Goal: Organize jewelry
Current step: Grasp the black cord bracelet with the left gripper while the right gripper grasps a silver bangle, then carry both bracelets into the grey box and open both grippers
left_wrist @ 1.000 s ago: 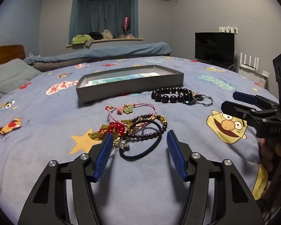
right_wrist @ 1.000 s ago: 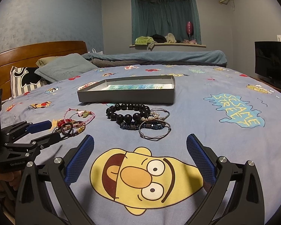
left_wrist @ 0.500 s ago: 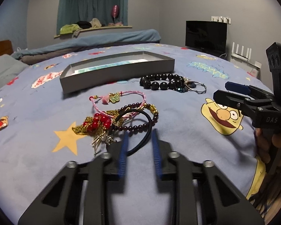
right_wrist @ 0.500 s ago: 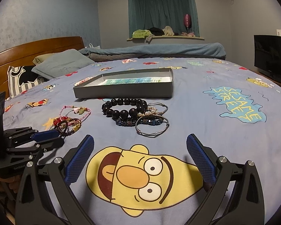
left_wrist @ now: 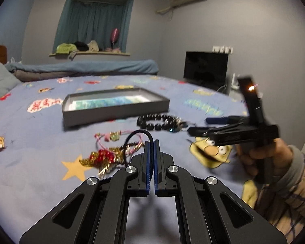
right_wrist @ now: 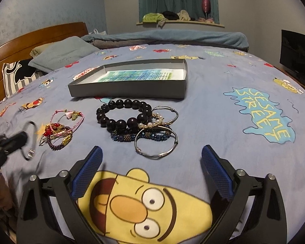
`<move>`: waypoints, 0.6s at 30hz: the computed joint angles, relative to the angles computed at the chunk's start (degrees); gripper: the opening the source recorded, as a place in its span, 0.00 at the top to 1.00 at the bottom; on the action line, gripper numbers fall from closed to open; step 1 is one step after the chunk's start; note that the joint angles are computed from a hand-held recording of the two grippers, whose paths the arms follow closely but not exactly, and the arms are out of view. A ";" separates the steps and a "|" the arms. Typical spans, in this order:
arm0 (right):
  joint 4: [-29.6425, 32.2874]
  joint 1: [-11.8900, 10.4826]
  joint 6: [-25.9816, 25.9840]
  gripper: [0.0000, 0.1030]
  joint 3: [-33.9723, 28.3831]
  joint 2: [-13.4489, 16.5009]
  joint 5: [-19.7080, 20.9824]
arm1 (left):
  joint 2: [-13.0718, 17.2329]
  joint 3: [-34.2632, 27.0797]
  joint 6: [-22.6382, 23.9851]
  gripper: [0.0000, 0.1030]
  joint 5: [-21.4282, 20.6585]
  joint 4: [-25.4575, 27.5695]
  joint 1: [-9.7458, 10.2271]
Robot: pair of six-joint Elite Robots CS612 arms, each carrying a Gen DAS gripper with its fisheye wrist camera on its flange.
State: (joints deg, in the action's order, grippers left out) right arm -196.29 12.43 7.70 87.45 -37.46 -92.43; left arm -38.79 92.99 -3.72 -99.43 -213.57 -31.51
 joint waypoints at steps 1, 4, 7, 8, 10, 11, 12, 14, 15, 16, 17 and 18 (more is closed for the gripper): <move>1.01 -0.11 0.00 0.13 -0.38 0.04 0.41 | 0.01 -0.04 -0.46 0.97 -0.03 -0.32 0.10; 4.03 -0.40 -0.18 0.20 -1.39 0.14 1.39 | 0.03 -0.23 -1.49 0.97 -0.23 -0.06 0.24; 5.60 -0.61 0.05 0.22 -1.94 0.16 2.03 | 0.00 -0.52 -1.48 0.97 0.02 0.82 0.18; 5.95 -0.61 0.06 0.25 -2.12 0.19 1.88 | -0.03 -0.47 -1.39 0.97 0.14 0.95 0.22; 6.24 -0.62 0.16 0.51 -2.24 0.26 1.57 | -0.10 -0.49 -1.41 0.97 0.34 1.20 0.26; 5.83 -0.65 0.11 0.51 -2.14 0.25 1.78 | -0.11 -0.58 -1.50 0.97 0.57 1.30 0.31; 5.21 -0.68 -0.05 0.51 -1.89 0.20 2.11 | -0.12 -0.69 -1.63 0.97 0.82 1.39 0.35; 4.35 -0.73 -0.31 0.51 -1.40 0.04 2.50 | -0.15 -0.97 -2.09 0.97 1.57 1.49 0.51; 4.00 -0.74 -0.37 0.51 -1.11 -0.11 2.50 | -0.22 -1.09 -2.37 0.97 1.62 1.61 0.70; 3.26 -0.70 -0.61 0.51 -0.55 -0.36 2.36 | -0.31 -1.36 -2.74 0.97 1.77 1.75 0.92; 2.44 -0.63 -1.03 0.51 0.07 -0.64 2.02 | -0.39 -1.52 -2.88 0.97 2.02 1.77 1.07; 1.78 -0.57 -1.25 0.51 0.46 -0.82 1.64 | -0.39 -1.83 -3.13 0.97 2.08 1.89 1.28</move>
State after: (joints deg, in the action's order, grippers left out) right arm -194.51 11.86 6.45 87.91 -38.28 -90.79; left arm -39.18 91.16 -6.85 -97.35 -211.67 -30.22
